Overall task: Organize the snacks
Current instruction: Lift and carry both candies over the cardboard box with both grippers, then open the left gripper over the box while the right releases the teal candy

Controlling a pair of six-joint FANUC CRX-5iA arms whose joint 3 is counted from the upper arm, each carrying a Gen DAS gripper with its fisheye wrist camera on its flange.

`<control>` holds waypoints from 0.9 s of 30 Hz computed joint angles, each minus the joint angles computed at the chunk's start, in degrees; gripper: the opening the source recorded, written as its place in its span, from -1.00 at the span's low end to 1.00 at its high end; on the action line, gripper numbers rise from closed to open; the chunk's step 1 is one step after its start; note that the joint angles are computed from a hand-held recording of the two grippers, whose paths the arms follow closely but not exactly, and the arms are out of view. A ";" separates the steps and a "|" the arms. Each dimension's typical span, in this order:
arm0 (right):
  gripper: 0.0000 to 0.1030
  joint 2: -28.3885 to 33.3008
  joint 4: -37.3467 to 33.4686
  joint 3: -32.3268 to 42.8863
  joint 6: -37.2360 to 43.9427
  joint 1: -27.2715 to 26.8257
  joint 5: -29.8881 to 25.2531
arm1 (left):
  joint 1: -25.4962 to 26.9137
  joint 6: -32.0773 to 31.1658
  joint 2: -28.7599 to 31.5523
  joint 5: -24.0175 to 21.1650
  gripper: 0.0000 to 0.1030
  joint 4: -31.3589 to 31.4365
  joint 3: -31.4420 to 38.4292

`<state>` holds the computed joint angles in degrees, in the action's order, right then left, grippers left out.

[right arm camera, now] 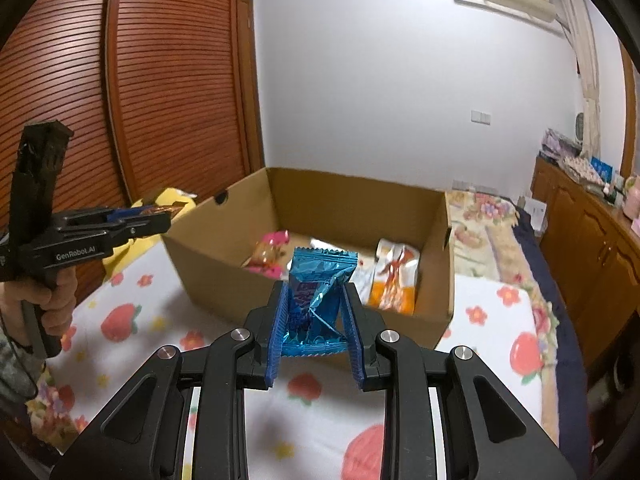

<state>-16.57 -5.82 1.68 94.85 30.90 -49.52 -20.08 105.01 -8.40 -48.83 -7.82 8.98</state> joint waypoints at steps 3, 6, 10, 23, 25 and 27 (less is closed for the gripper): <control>-0.50 1.68 -0.96 1.63 1.43 -0.86 0.46 | 0.34 -0.53 1.46 0.34 -0.46 0.38 1.03; -0.50 3.03 -1.45 2.62 2.51 -1.43 0.79 | 0.42 -1.15 2.89 0.31 -0.46 0.35 2.20; -0.50 5.19 -1.53 4.25 3.78 -1.91 0.98 | 0.73 -2.32 5.20 -0.06 -0.45 0.88 4.07; -0.50 12.56 -2.93 9.74 4.51 -3.46 0.33 | -0.03 -0.87 11.31 -3.79 -0.44 -2.12 9.85; -0.50 12.87 -3.03 9.90 4.45 -3.51 0.15 | -0.11 -0.42 11.74 -4.34 -0.43 -2.40 10.31; -0.49 13.07 -2.90 9.87 4.28 -3.42 0.02 | -0.27 -0.09 12.12 -4.79 -0.42 -2.76 10.66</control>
<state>-3.49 -8.72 11.55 99.13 27.48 -49.50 -20.35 104.92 3.72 -53.62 -10.58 19.64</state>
